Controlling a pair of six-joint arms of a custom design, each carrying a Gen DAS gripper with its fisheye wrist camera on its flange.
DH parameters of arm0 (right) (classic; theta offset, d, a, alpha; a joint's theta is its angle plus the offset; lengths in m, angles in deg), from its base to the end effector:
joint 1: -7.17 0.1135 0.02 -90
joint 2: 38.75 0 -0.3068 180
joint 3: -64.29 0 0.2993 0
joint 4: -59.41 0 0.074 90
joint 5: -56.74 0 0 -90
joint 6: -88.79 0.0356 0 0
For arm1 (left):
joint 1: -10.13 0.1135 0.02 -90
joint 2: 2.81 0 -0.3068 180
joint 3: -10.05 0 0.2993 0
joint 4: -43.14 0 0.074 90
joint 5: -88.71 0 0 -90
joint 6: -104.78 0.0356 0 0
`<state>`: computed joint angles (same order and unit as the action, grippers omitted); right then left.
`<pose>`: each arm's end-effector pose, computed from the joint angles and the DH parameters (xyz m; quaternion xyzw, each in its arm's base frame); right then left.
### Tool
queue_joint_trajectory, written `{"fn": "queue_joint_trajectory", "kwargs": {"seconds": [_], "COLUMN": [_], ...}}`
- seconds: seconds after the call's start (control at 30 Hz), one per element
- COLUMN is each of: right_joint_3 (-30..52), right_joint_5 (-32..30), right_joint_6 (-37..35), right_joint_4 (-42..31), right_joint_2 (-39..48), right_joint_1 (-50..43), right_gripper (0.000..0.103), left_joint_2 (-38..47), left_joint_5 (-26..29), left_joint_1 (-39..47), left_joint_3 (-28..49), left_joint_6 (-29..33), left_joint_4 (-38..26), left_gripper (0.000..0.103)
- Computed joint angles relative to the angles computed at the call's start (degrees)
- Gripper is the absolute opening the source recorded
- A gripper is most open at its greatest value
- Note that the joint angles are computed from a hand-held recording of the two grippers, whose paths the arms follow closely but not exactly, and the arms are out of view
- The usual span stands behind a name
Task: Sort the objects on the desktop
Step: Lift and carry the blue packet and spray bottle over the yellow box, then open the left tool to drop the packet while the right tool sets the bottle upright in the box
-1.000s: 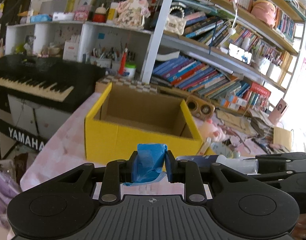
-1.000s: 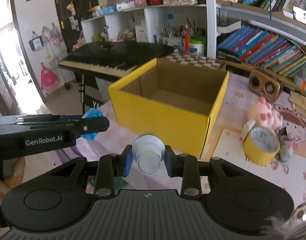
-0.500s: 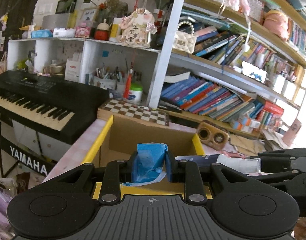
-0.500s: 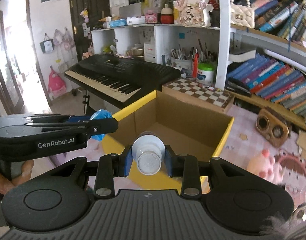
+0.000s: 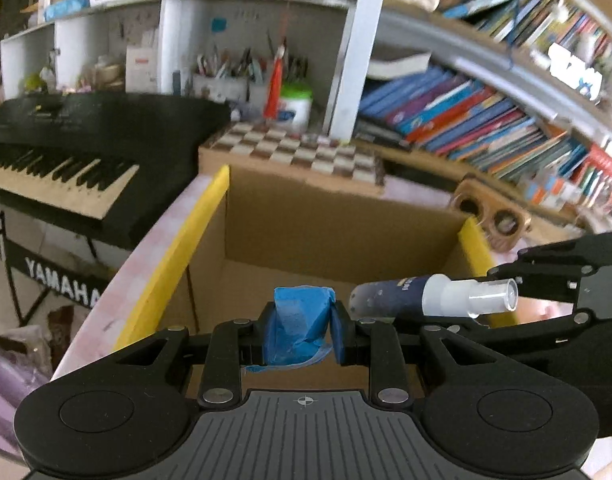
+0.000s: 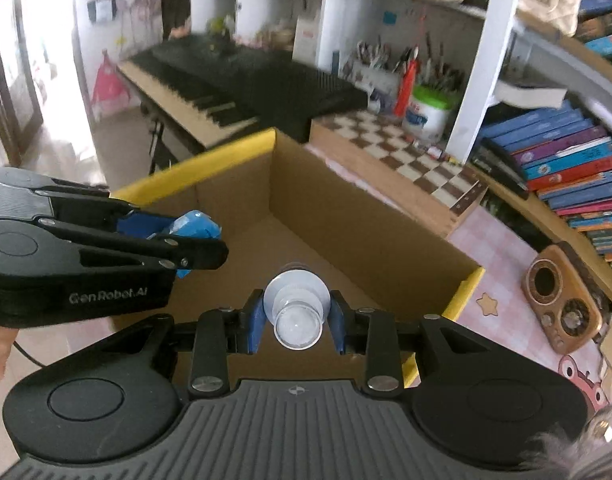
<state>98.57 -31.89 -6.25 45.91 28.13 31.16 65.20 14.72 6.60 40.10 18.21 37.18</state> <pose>0.2083 0.0918 0.1554 -0.2281 0.8990 0.0506 0.3705 0.2180 -0.0233 0.1388 0.1097 0.9063 -0.1285 0.3874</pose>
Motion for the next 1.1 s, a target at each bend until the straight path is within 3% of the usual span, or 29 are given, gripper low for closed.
{"fn": "queue_joint_trajectory", "kwargs": {"seconds": [0.17,0.33,0.77,0.9,1.1], "right_joint_3": [4.3,9.1,11.9,11.0,8.7], "right_joint_5": [-0.2,-1.6,-3.0,-2.7,-3.6], "right_joint_6": [-4.7,-7.9,-7.5,-6.7,-3.1], "right_joint_4": [1.3,-1.3,-1.7,-0.1,1.3], "right_joint_2": [10.1,17.1,22.1,21.1,15.9], "right_joint_1": [-2.0,-3.7,-5.0,-4.6,-5.8], "right_gripper": [0.031,0.031,0.031,0.033,0.042], "left_joint_2": [6.9,9.9,9.8,6.9,-0.4], "left_joint_5": [-5.5,-7.4,-10.3,-12.4,-12.4], "left_joint_1": [-3.2,-3.9,-5.2,-6.0,-5.9], "left_joint_3": [2.7,3.9,2.3,0.8,-2.5], "left_joint_6": [0.9,-0.1,0.7,1.7,1.1], "left_joint_4": [1.0,0.4,2.5,3.6,4.7], "left_gripper": [0.026,0.026,0.030,0.036,0.057]}}
